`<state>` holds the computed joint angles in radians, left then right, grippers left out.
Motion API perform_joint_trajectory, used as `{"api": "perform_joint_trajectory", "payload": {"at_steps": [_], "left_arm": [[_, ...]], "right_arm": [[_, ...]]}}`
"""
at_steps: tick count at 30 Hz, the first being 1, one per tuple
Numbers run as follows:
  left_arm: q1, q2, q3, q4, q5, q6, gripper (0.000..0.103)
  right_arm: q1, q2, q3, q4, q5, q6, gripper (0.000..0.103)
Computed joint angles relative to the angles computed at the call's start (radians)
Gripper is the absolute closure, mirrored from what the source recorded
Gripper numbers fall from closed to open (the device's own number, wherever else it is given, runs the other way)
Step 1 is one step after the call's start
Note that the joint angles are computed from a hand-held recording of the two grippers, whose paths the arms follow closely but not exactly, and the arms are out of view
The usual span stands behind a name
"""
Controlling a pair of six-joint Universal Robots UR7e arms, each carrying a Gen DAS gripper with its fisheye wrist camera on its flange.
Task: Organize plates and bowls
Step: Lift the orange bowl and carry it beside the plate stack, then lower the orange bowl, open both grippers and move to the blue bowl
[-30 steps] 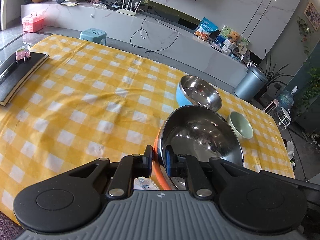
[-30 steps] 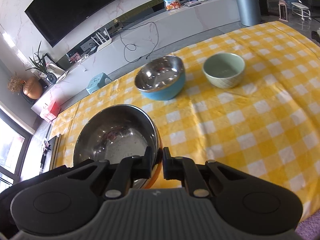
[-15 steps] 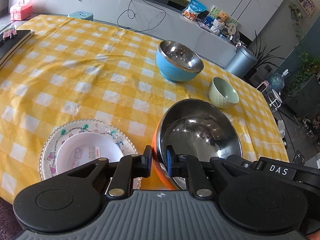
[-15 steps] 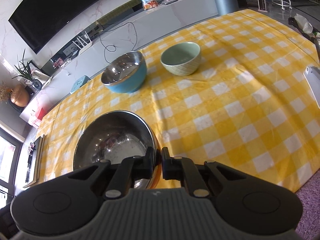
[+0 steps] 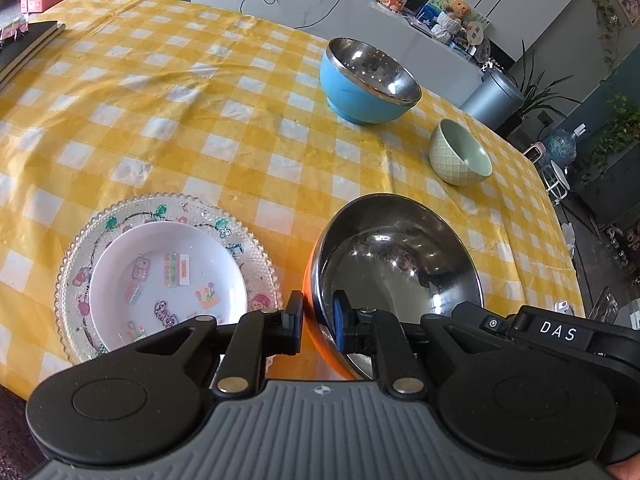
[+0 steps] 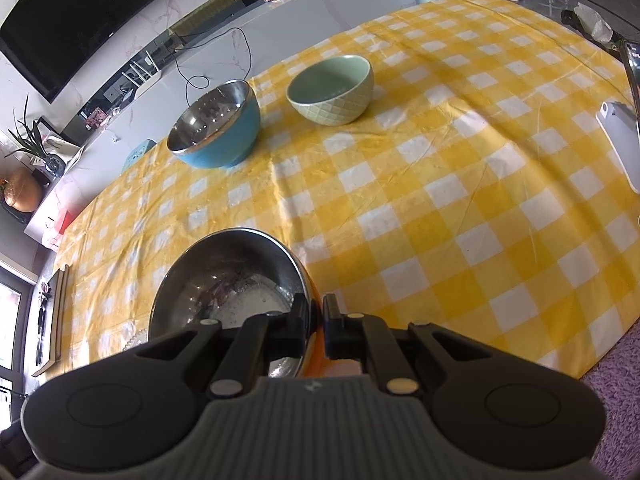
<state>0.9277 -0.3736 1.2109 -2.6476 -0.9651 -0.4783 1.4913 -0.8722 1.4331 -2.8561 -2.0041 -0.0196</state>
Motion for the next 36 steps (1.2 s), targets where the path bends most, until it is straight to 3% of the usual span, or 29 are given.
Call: {"api": "perform_joint_trajectory", "payload": {"at_steps": [16, 18, 20, 23, 28, 36], "left_arm": [[0.005, -0.004, 0.002, 0.001, -0.019, 0.001, 0.085], [0.003, -0.003, -0.002, 0.007, -0.011, 0.003, 0.081], [0.001, -0.003, -0.003, 0.011, -0.003, 0.002, 0.069], [0.001, -0.008, -0.001, 0.011, 0.001, 0.001, 0.060], [-0.003, -0.012, -0.005, -0.004, 0.018, 0.029, 0.056], [-0.005, 0.003, -0.066, -0.022, 0.049, 0.105, 0.055]], "right_arm": [[0.001, 0.008, -0.012, 0.016, -0.011, 0.008, 0.093], [0.003, 0.011, -0.015, 0.017, -0.022, 0.003, 0.084], [0.005, 0.012, -0.015, 0.010, -0.028, -0.003, 0.074], [0.008, 0.012, -0.013, -0.005, -0.037, -0.013, 0.068], [0.014, 0.011, -0.011, -0.039, -0.039, -0.039, 0.062], [0.029, 0.029, -0.049, -0.072, -0.021, -0.084, 0.061]]}}
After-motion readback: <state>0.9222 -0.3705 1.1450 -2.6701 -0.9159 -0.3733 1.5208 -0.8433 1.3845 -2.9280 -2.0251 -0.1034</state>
